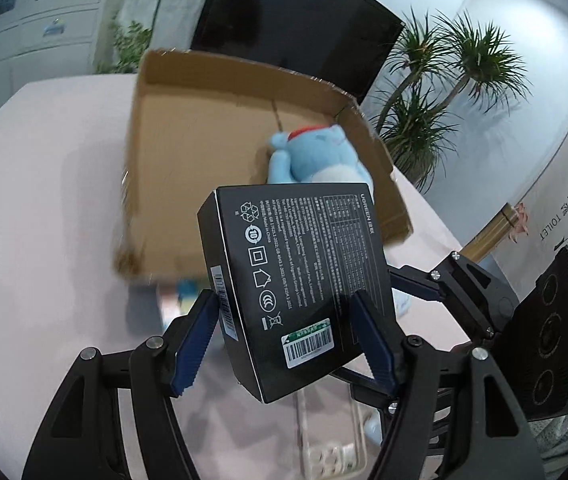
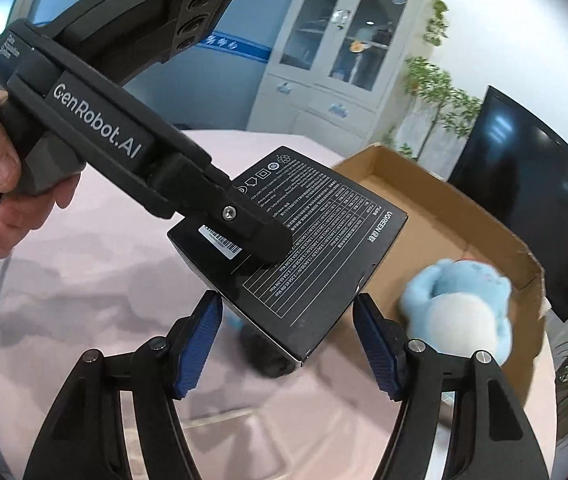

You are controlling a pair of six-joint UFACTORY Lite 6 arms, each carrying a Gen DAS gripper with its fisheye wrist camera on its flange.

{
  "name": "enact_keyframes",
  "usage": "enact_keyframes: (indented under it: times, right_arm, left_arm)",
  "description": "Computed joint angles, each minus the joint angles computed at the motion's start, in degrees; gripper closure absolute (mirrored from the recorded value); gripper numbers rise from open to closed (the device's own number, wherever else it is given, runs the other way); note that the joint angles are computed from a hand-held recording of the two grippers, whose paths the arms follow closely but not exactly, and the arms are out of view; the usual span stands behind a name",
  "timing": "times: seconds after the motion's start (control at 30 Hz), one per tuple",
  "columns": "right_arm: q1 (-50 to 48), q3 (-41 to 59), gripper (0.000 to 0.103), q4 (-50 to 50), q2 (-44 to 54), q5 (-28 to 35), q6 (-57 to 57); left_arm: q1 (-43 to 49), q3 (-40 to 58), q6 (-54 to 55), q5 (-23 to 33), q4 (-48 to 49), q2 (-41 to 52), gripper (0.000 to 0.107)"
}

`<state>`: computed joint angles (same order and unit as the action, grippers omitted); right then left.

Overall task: Organize objects
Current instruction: 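Lift the black box into the cardboard box and open the left tool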

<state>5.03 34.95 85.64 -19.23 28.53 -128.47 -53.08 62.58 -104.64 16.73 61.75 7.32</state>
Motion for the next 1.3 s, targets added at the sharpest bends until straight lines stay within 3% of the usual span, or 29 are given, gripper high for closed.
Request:
enact_keyframes:
  times: [0.17,0.3,0.4,0.6,0.7,0.9,0.93,1.0,1.07,1.2,1.27,1.3]
  right_arm:
    - [-3.0,8.3,0.036,-2.8,6.8,2.2,3.7]
    - [-2.8,19.2,0.036,-3.9,18.4,2.5,6.3]
    - [-2.5,27.6,0.036,-6.8,26.7,2.9,10.7]
    - [-1.7,42.5,0.036,-16.9,41.4,4.1,23.4]
    - [-0.6,50.1,0.036,-25.8,48.1,5.0,34.2]
    - [1.5,59.8,0.036,-39.6,55.1,7.1,50.2]
    - [1.6,60.5,0.036,-40.2,55.1,8.6,51.7]
    - [2.3,59.1,0.035,-41.6,53.5,8.2,53.0]
    - [3.0,55.0,0.035,-42.2,49.6,5.1,52.3]
    - [-1.0,45.4,0.035,-34.5,39.3,7.4,44.1]
    - [-4.5,39.2,0.035,-30.0,32.3,11.3,39.4]
    - [-6.8,34.0,0.035,-27.3,26.9,13.6,35.7]
  left_arm:
    - [6.9,13.3,30.0,-1.3,-24.1,8.6,0.04]
    - [11.7,22.0,52.3,-0.5,-44.2,15.1,0.04]
    - [15.0,28.6,63.6,1.3,-54.2,20.7,0.04]
    - [19.0,37.3,75.8,4.8,-66.8,30.5,0.041]
    - [20.3,41.1,78.3,7.2,-70.1,34.9,0.041]
    - [20.5,56.9,78.5,17.9,-71.1,47.4,0.047]
    - [20.0,59.9,78.3,19.8,-72.0,49.8,0.044]
    - [18.9,62.6,76.5,21.9,-70.2,51.9,0.02]
    - [18.3,58.4,75.6,19.9,-69.5,49.0,0.02]
    - [16.5,40.8,72.1,11.5,-67.6,35.3,0.017]
    - [14.1,31.8,61.7,9.8,-57.1,26.4,0.006]
    - [12.2,26.0,55.7,8.4,-51.2,20.6,0.005]
